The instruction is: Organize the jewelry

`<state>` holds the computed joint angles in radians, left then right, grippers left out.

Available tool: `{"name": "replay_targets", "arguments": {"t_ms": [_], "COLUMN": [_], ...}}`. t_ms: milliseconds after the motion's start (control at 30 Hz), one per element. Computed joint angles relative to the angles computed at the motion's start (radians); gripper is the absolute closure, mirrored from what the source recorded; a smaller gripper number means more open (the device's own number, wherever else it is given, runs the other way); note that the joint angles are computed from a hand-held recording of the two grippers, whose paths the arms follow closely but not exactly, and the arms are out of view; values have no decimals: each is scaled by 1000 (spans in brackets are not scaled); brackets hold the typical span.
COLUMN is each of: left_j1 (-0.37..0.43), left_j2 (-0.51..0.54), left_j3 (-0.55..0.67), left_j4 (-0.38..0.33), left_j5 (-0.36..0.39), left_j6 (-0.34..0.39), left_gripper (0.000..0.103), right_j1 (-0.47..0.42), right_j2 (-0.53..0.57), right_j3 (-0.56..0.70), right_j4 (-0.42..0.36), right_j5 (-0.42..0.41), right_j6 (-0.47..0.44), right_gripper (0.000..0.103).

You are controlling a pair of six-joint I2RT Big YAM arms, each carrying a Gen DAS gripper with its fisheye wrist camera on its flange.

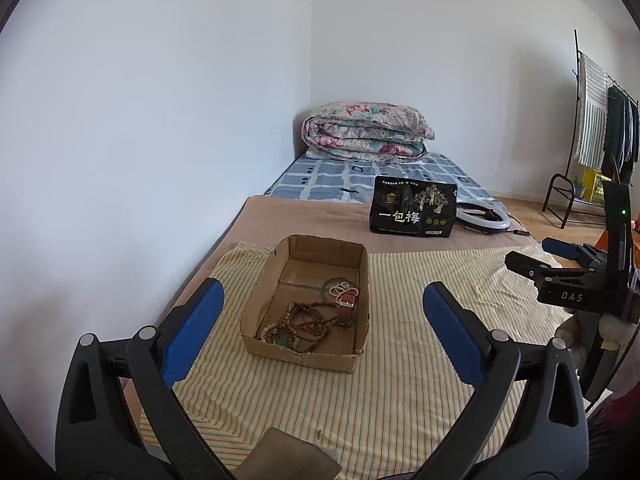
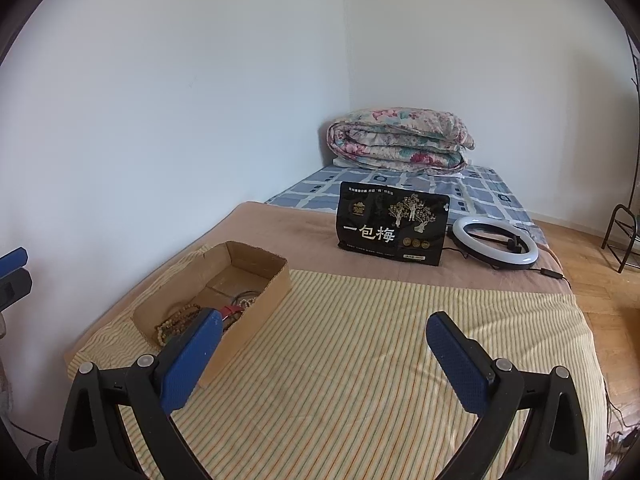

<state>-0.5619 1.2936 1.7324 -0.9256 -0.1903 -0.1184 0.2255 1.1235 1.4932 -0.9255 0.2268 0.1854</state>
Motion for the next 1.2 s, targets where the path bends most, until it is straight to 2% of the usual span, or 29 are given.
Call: {"name": "replay_targets", "arguments": {"t_ms": [333,733,1200], "left_j1": [4,12,5], "left_j2": [10,10,-3], "left_j3": [-9,-23,-50], "left_j4": [-25,-33,-2], "left_j5": [-49,-59,-90], "left_j6": [-19,-28,-12], "left_gripper": [0,0,0], "right_j1": [0,-2,2], "right_j2": [-3,-4,-3], "right_j3": [-2,-4,-9], "right_j4": [-3,-5,-8], "right_j5": [1,-1,3], "right_j6": [2,-1,-3], "right_gripper": [0,0,0]}}
